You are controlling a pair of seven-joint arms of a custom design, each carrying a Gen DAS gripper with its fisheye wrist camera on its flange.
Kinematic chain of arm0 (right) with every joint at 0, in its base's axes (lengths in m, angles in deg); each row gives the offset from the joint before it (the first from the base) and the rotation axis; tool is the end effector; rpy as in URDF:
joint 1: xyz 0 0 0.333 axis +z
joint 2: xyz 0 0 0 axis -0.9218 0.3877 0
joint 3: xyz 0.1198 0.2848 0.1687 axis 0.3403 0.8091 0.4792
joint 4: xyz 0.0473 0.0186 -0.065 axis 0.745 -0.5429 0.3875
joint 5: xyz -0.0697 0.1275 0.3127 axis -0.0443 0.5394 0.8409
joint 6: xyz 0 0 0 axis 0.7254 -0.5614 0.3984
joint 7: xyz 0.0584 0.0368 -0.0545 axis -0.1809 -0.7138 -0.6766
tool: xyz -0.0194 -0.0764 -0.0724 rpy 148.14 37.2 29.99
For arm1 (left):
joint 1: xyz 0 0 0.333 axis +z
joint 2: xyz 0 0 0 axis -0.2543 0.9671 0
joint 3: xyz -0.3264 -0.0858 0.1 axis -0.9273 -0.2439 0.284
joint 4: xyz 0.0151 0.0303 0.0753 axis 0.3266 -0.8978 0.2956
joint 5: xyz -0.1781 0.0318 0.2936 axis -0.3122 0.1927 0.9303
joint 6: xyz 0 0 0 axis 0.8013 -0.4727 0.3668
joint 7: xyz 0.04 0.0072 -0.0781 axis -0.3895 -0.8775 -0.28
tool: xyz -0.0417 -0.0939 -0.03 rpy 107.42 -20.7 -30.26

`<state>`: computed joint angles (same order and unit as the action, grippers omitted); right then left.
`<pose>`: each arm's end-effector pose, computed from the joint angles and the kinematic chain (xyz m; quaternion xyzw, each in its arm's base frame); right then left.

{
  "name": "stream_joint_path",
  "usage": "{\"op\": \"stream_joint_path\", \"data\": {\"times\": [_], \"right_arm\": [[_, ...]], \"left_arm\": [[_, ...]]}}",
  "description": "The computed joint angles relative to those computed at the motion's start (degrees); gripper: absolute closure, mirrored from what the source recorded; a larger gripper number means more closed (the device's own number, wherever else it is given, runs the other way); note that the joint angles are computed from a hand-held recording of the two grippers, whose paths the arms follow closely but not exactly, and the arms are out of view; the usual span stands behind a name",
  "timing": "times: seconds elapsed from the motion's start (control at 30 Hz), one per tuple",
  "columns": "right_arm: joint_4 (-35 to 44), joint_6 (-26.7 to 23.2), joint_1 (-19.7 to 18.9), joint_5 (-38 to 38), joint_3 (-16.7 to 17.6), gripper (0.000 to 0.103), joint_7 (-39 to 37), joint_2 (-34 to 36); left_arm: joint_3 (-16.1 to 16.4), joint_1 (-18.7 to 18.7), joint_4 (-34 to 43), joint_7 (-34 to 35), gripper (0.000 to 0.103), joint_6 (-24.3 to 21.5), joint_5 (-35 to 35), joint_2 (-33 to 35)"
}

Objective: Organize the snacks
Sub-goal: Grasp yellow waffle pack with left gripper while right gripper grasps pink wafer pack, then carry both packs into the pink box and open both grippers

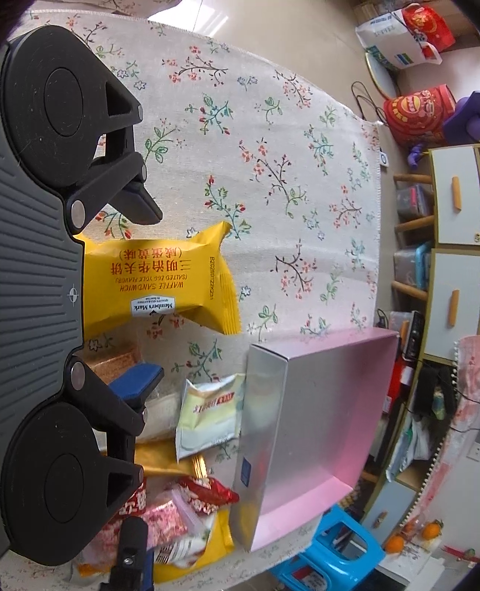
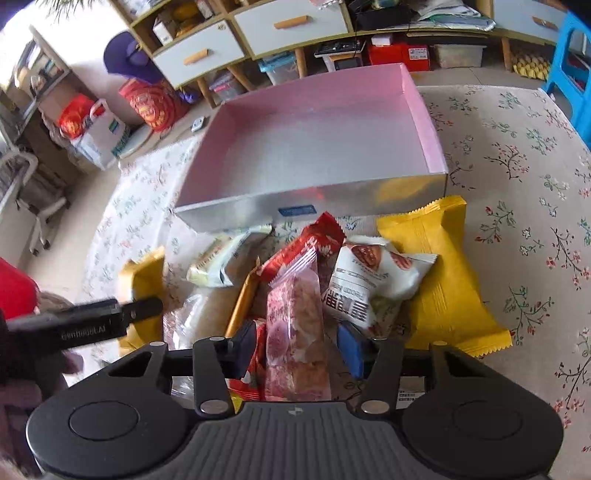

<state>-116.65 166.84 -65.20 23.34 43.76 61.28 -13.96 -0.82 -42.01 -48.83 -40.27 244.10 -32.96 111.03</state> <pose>0.7205 0.1809 0.3029 -0.7956 0.5384 0.0277 0.2765 0.6452 -0.1527 0.2875 -0.7963 0.5492 -0.1904 0.1674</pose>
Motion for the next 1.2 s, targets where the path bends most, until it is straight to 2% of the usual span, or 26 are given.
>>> {"op": "stream_joint_path", "data": {"times": [0.1, 0.3, 0.33, 0.4, 0.43, 0.53, 0.7, 0.87, 1.03, 1.2], "right_arm": [[-0.3, 0.2, 0.2, -0.8, -0.1, 0.064, -1.0, 0.0], [0.1, 0.4, 0.7, -1.9, -0.5, 0.067, -1.2, 0.4], [-0.1, 1.1, 0.7, -1.8, -0.3, 0.069, -1.2, 0.3], [-0.2, 1.5, 0.4, -1.6, 0.1, 0.074, -1.4, 0.3], [-0.7, 2.0, 0.2, -1.3, 0.5, 0.082, -1.6, 0.1], [-1.0, 3.1, -0.1, -0.7, 1.2, 0.088, -2.0, 0.0], [-1.6, 3.3, -0.4, -0.7, 1.3, 0.089, -2.0, -0.4], [-2.4, 3.1, -1.8, 1.1, 2.8, 0.089, -3.0, -1.0], [-2.9, 3.9, -2.9, 3.8, 4.2, 0.089, -4.8, -1.8], [-2.3, 4.2, -3.6, 6.6, 5.1, 0.089, -5.7, -1.9]], "left_arm": [[-0.1, 0.2, 1.4, -0.5, 0.03, -1.9, 0.1, 0.8], [-1.8, 2.1, 1.7, -2.6, 0.058, -2.5, -0.6, 1.2], [-1.5, 1.8, 1.6, -3.2, 0.06, -2.6, -0.4, 1.2], [-1.4, 1.8, 1.3, -3.5, 0.062, -2.1, -0.2, 1.0], [-1.1, 1.5, 1.1, -3.9, 0.063, -1.9, 0.0, 0.9], [-0.5, 1.0, 0.4, -4.7, 0.065, -0.8, 0.1, 0.6], [0.6, 0.1, -0.9, -5.3, 0.065, 1.4, -0.5, 0.0], [-0.3, 0.9, -2.4, -3.5, 0.066, 3.4, -2.7, -1.0], [1.4, -0.7, -3.7, -2.8, 0.066, 5.3, -4.8, -1.9], [5.2, -4.0, -5.3, -2.3, 0.066, 8.1, -7.5, -2.8]]}}
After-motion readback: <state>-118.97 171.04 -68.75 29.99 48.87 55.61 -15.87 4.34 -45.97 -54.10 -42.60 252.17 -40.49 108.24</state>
